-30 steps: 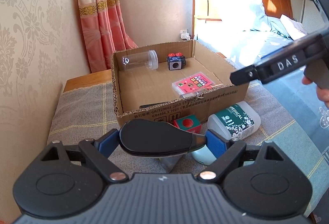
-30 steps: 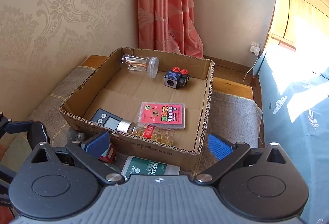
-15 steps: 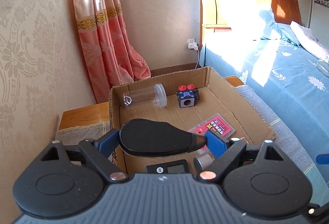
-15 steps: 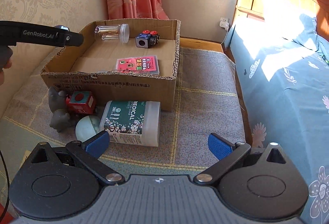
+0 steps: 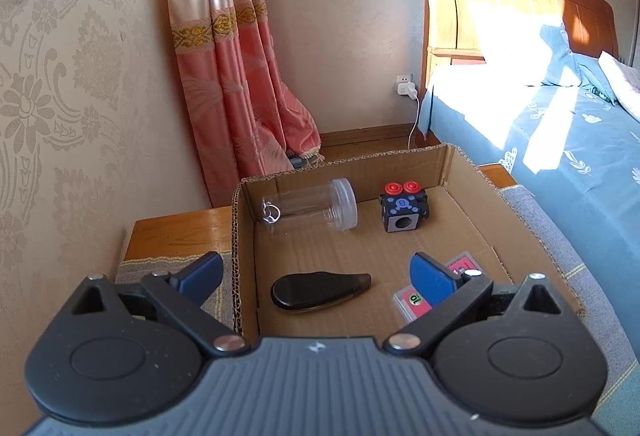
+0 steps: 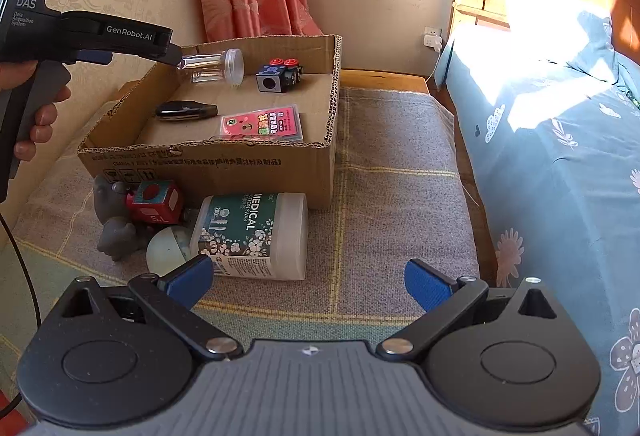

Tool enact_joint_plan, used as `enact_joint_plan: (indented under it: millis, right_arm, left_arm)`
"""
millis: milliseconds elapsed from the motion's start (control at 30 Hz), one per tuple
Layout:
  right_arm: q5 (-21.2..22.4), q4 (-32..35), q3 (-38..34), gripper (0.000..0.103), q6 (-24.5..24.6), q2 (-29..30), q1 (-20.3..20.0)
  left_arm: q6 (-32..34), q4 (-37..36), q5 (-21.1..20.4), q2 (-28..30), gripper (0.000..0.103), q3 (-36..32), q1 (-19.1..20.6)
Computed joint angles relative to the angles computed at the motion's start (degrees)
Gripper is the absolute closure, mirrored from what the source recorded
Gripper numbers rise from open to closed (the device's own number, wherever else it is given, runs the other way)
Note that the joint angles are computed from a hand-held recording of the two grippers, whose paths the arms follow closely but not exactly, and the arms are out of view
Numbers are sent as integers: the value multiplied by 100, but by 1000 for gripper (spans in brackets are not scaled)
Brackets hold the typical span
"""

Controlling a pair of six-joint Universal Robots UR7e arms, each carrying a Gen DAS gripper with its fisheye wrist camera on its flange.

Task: Organize rigid objects
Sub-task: 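Carry the black item and pink card case into the box and open both tools, then reach the left tool to the grey elephant toy while the right tool approaches the white MEDICAL bottle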

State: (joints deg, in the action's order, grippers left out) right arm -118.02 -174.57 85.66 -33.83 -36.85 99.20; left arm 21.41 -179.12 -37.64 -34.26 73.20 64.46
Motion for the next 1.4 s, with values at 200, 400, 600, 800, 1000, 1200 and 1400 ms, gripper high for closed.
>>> enact_joint_plan:
  millis: [200, 400, 600, 800, 1000, 1200, 1400]
  right_arm:
    - [143, -7, 77, 0, -2, -4, 3]
    - [283, -125, 141, 0, 89, 7, -11]
    - [378, -341, 124, 0, 136, 146, -63]
    - [345, -328, -244, 0, -63, 461, 13]
    - [-187, -47, -1086, 0, -241, 1130, 157]
    - [-724, -4, -1486, 0, -348, 1446, 172]
    - [-1033, 130, -1338, 0, -320, 1283, 95]
  left_arm:
    - [-352, -352, -11, -458, 3, 947, -118]
    - [-944, -725, 158, -827, 1, 1903, -215]
    - [-1494, -1062, 347, -1013, 1, 2616, -222]
    - [-1241, -1255, 874, -907, 1, 2791, -296]
    - [-1133, -1248, 896, -897, 1, 2869, -325]
    - [-1127, -1242, 728, -930, 1, 2920, -301]
    - [-1049, -1110, 553, -860, 1, 2807, -220]
